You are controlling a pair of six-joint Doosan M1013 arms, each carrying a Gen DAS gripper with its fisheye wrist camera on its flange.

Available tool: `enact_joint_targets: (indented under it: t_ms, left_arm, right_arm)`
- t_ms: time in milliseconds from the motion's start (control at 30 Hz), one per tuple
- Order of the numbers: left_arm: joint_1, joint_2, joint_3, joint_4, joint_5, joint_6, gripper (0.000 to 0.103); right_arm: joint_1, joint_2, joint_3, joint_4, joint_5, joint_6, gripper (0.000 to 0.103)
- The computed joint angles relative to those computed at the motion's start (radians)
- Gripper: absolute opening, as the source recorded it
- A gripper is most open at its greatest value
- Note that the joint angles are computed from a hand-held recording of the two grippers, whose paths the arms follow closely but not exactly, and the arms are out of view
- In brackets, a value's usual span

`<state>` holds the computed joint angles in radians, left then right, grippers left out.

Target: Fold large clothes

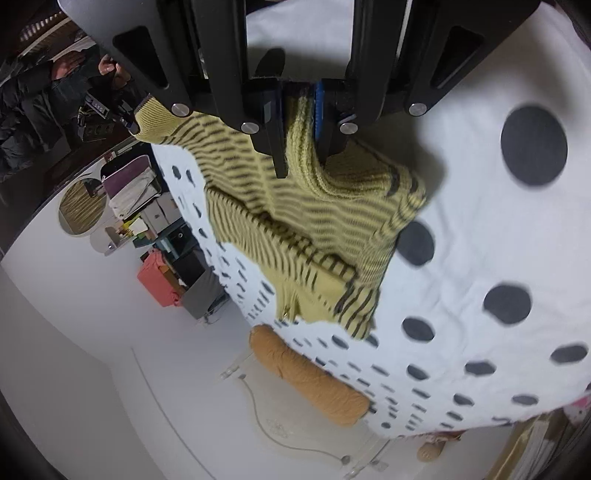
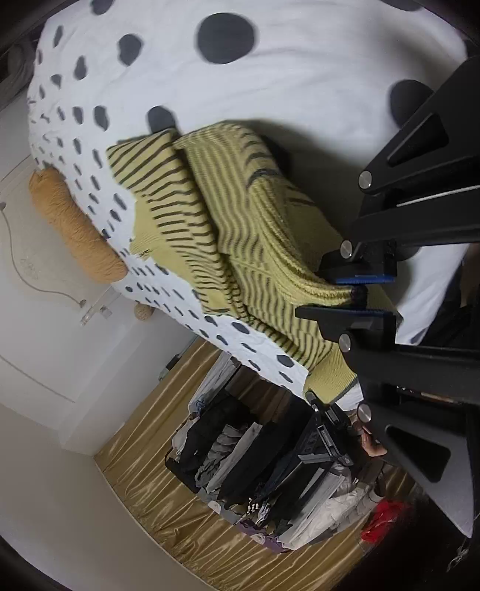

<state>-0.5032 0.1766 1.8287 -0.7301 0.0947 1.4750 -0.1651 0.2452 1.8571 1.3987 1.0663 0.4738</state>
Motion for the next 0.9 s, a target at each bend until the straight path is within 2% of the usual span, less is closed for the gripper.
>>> enact_joint_targets:
  t_ms: [100, 233, 367, 500, 633, 733, 833, 900]
  left_arm:
    - [0.02, 0.019, -0.055, 0.078, 0.0, -0.046, 0.011]
    - [0.063, 0.066, -0.147, 0.039, 0.024, 0.025, 0.011]
    - [0.113, 0.157, -0.292, 0.176, 0.076, -0.095, 0.011]
    - [0.164, 0.3, -0.51, 0.36, 0.175, -0.263, 0.011]
    - [0.195, 0.46, -0.745, 0.48, 0.326, -0.356, 0.011]
    - [0.214, 0.571, -0.891, 0.486, 0.418, -0.385, 0.011]
    - [0.226, 0.665, -1.011, 0.521, 0.507, -0.441, 0.011]
    - [0.233, 0.715, -1.072, 0.501, 0.572, -0.454, 0.012]
  right_arm:
    - [0.008, 0.015, -0.043, 0.027, -0.022, -0.007, 0.01]
    - [0.018, 0.059, -0.132, 0.074, -0.054, 0.002, 0.01]
    - [0.04, 0.133, -0.27, 0.066, -0.097, 0.059, 0.01]
    - [0.071, 0.239, -0.454, 0.024, -0.171, 0.149, 0.01]
    - [0.097, 0.375, -0.667, -0.092, -0.231, 0.327, 0.01]
    - [0.116, 0.486, -0.83, -0.265, -0.257, 0.524, 0.01]
    - [0.132, 0.567, -0.945, -0.438, -0.255, 0.678, 0.01]
    - [0.138, 0.622, -1.025, -0.561, -0.224, 0.808, 0.01]
